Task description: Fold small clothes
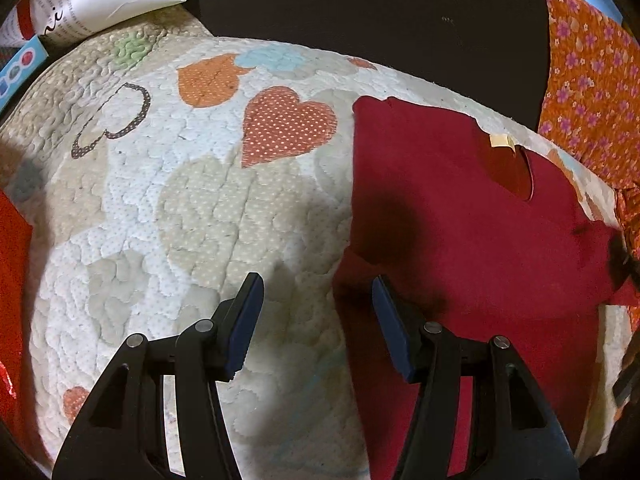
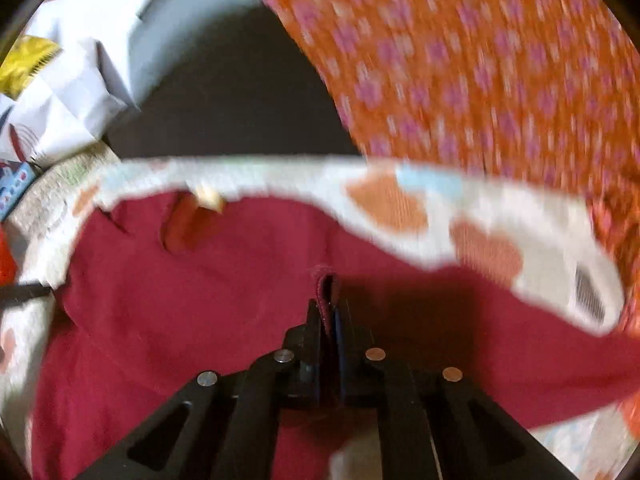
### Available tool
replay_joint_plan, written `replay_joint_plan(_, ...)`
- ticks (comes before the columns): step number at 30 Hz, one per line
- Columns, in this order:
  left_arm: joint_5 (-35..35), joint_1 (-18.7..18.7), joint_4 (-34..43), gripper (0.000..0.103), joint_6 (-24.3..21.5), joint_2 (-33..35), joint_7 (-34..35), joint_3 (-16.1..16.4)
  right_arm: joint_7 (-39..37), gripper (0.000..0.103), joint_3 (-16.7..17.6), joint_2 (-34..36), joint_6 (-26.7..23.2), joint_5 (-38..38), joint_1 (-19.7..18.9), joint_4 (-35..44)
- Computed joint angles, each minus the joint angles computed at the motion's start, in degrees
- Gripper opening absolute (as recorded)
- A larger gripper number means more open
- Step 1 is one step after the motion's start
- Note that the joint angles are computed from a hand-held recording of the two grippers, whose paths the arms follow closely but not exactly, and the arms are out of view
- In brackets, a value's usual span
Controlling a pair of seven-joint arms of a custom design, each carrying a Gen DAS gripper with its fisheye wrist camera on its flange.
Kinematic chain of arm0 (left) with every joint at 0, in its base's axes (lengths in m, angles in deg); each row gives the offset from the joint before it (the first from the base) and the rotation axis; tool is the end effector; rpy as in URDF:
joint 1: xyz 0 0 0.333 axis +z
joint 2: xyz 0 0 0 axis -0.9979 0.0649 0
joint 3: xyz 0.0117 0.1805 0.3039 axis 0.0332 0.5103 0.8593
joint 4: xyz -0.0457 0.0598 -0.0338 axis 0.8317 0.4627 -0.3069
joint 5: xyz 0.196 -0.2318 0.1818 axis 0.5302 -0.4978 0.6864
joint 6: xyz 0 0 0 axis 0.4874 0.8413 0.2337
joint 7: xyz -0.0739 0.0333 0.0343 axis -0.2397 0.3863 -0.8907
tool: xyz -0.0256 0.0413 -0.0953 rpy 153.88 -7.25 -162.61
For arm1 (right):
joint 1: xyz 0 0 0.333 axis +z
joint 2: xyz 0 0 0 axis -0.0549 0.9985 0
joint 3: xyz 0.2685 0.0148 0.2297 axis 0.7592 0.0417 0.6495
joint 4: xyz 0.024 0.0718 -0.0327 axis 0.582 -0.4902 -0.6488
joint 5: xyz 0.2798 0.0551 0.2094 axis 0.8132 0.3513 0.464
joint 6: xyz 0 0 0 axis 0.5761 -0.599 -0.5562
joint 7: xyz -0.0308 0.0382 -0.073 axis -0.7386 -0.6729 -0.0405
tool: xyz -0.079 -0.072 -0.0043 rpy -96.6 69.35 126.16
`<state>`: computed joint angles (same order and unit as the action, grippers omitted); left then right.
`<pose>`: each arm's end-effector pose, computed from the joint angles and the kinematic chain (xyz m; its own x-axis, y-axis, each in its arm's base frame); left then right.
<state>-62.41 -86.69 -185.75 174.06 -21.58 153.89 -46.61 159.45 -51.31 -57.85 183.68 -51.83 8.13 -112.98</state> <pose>0.5847 -0.0898 0.4800 -0.3035 -0.9451 0.1212 -0.8488 0.2104 -0.4851 0.4431 0.1774 0.4930 -0.2740 -0.9616 0.0141 -0.6737 0.1814 -0.7164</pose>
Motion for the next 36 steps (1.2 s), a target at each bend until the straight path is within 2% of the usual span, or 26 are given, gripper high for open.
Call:
replay_joint_plan(3, 0.14, -0.14, -0.20, 0.056, 0.66, 0.13, -0.27, -0.07, 2.97, 0.005, 0.86, 2.06, -4.13, -6.58, -0.12, 4.73)
replay_joint_plan(6, 0.30, -0.12, -0.34, 0.056, 0.98, 0.19, -0.24, -0.06, 3.41, 0.005, -0.86, 4.76, -5.99, -6.68, 0.26, 6.67)
replay_joint_plan(11, 1.29, -0.02, -0.09, 0.057, 0.07, 0.38, -1.00, 0.23, -4.42, 0.008, -3.59, 6.63, -6.29, 8.73, 1.06, 3.86)
replay_joint_plan(13, 2.33, -0.17, -0.23, 0.056, 0.01, 0.11, -1.49, 0.39, -1.58, 0.013, -3.13, 3.58, -6.44, 8.18, 1.36, 1.38)
replay_joint_plan(14, 2.62, -0.16, -0.54, 0.056, 0.31, -0.19, -1.43, 0.42, -0.65, 0.014, -2.52, 1.48, -5.81, 8.72, 1.67, 0.14)
replay_joint_plan(15, 2.80, -0.11, -0.83, 0.056, 0.60, -0.48, -1.31, 0.46, -1.70, 0.016, -2.34, -0.34, -2.14, 10.39, 2.02, -1.52)
replay_joint_plan(18, 3.60, 0.00, -1.39, 0.056, 0.93, -1.04, -1.72, 0.83, -12.04, 0.024, -2.23, -2.95, 9.10, 22.43, 5.59, -5.48)
replay_joint_plan(20, 2.53, 0.41, -1.23, 0.056, -0.39, -1.28, -0.89, 0.65, -15.65, 0.024, -0.54, -3.75, 11.51, 26.72, 7.65, -6.63)
replay_joint_plan(24, -1.63, 0.70, -2.49, 0.056, -3.33, -3.87, 2.29, 0.15, -14.20, 0.024, 4.59, -5.62, 8.58, 27.44, 5.75, -7.91)
replay_joint_plan(26, -3.99, 0.18, -4.08, 0.056, -3.30, -5.84, 4.30, 0.10, -14.55, 0.024, 5.30, -6.96, 5.76, 29.01, 5.09, -9.04)
replay_joint_plan(28, -6.19, -0.65, -4.93, 0.056, -3.40, -7.02, 5.84, 0.18, -13.55, 0.024, 5.19, -9.63, 5.34, 30.13, 3.79, -11.84)
replay_joint_plan(30, -7.87, -1.68, -5.15, 0.056, -3.57, -7.50, 6.64, 0.15, -11.06, 0.025, 5.61, -13.45, 4.24, 30.55, 1.11, -14.89)
replay_joint_plan(33, -8.76, -3.24, -3.98, 0.056, -4.13, -6.75, 5.59, -0.15, -8.50, 0.027, 6.68, -17.21, -1.39, 30.30, -3.07, -16.19)
replay_joint_plan(34, -9.15, -3.68, -3.53, 0.056, -4.14, -6.38, 5.18, -0.34, -8.31, 0.027, 6.54, -17.53, -1.21, 29.89, -3.95, -16.19)
replay_joint_plan(36, -9.16, -4.65, -2.24, 0.056, -3.14, -4.98, 3.80, -0.86, -8.09, 0.027, 5.92, -16.52, 2.51, 28.02, -6.28, -15.60)
